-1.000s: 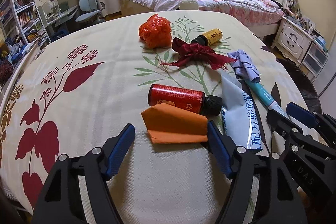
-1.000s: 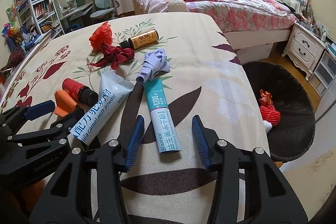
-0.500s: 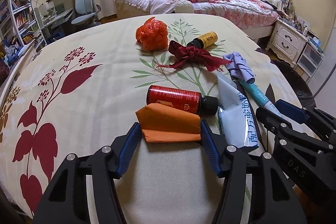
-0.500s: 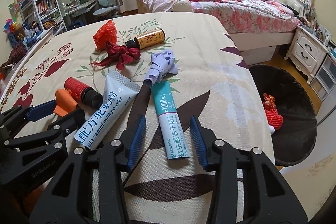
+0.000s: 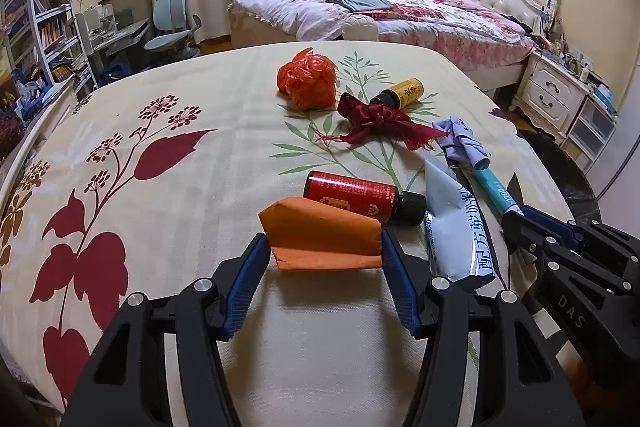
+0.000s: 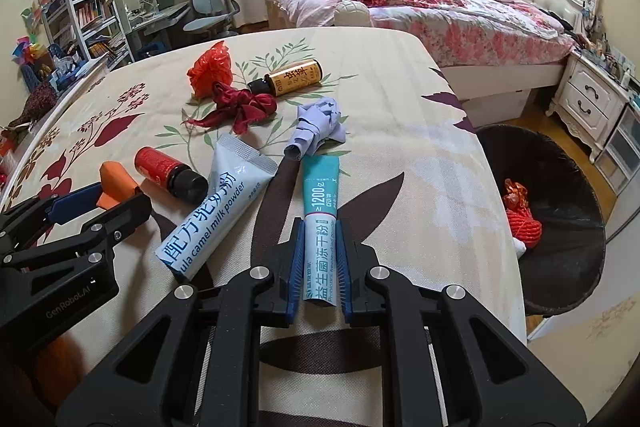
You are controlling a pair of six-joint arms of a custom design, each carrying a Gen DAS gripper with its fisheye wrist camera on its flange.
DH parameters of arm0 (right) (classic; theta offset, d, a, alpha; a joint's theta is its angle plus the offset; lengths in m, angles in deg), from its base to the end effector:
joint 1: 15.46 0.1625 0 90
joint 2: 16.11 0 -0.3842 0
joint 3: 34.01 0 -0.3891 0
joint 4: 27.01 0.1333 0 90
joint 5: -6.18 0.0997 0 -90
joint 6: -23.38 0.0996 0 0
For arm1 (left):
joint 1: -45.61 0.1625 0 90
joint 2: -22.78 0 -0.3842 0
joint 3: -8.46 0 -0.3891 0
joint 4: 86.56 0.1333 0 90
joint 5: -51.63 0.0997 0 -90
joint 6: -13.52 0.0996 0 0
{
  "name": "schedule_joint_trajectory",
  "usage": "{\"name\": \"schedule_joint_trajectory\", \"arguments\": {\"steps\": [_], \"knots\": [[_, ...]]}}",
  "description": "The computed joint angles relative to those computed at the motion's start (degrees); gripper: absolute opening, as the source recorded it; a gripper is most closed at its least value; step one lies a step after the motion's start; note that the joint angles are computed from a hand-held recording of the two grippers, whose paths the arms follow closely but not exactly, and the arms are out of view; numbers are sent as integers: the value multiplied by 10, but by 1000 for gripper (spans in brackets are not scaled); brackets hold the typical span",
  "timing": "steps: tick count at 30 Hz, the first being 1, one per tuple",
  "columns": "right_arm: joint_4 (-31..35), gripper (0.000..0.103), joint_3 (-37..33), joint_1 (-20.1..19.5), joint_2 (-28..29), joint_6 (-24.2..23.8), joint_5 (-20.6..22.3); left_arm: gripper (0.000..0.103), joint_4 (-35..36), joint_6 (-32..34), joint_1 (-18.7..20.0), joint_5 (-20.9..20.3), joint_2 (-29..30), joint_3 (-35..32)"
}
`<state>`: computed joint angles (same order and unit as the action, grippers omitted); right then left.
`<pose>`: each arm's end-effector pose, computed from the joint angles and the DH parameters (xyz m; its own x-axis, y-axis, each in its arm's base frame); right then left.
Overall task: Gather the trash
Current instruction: 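Lift the teal tube with the right gripper while the left carries the orange sheet over the bin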
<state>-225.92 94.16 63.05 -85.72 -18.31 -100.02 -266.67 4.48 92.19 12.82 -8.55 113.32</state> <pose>0.0090 -0.4856 0.2064 -0.7553 -0.1159 0.6450 -0.5025 0.7342 -0.4566 -0.2261 -0.5458 -0.0422 -0.7040 0.1566 -0.6927 0.5550 0.7298 -0.3992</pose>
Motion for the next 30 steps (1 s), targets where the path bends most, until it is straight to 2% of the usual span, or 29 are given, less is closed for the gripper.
{"name": "schedule_joint_trajectory", "arguments": {"steps": [10,18,30], "knots": [[-3,15,17,1,-30,-1,13,58,-32,8,-11,2,-12,16],[-12,15,22,-4,-57,3,22,58,-46,21,-23,-12,-10,11],[-38,15,4,-34,-82,14,19,58,-49,64,-44,-49,43,-59]]}}
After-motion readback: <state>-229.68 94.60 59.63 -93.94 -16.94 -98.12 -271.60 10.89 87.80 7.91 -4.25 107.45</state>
